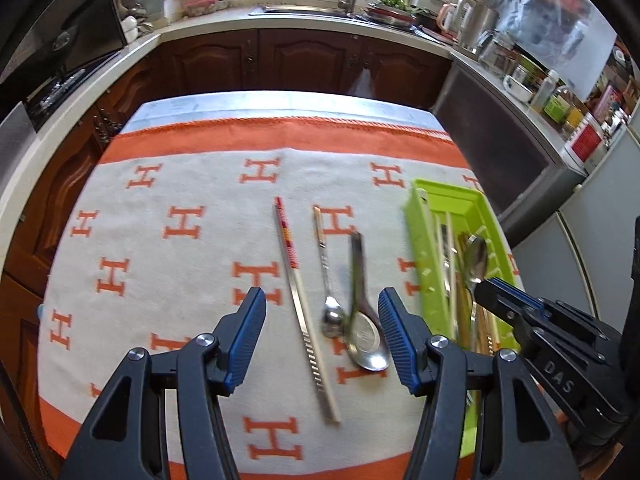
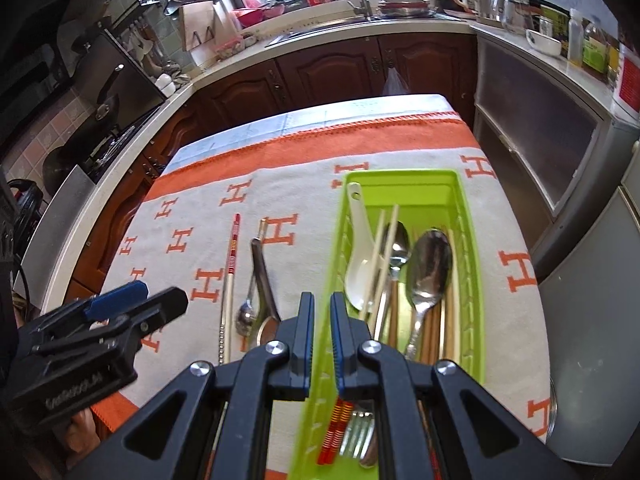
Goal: Organize utensils
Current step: 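Move both open tools back to the remaining utensils on the blanket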
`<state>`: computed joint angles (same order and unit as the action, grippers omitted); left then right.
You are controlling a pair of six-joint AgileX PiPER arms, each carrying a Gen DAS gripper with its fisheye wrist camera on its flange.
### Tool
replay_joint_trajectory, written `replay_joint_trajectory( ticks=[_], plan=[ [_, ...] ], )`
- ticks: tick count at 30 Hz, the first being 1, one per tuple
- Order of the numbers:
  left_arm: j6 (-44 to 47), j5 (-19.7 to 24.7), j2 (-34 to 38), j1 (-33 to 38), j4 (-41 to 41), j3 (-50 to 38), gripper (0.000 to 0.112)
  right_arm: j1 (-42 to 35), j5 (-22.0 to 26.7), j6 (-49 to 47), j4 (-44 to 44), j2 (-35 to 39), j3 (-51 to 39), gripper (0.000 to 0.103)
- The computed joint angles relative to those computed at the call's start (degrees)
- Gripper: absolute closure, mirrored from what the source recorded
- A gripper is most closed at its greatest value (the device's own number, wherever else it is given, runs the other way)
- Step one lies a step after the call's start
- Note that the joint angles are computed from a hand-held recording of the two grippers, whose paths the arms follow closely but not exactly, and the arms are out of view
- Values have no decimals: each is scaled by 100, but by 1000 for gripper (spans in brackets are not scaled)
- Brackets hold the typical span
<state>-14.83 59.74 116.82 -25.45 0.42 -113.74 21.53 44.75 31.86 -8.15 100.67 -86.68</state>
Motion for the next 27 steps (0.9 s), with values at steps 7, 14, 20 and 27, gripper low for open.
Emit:
replay_joint_trajectory(
  ticks=[7,14,20,27],
  plan=[
    [-116,167,145,685,227,-367,50,138,331,-457,294,548,-828,95],
    [83,229,418,1049,218,-391,46,184,960,-1079,637,1469,-1922,78],
    [273,249,597,1110,122,-258,46,100,1361,-1488,781,2204,-2739,72],
    [580,383,889,1122,-201,-551,46,-17,1821,-2001,1048,2952,-3722,72]
  ],
)
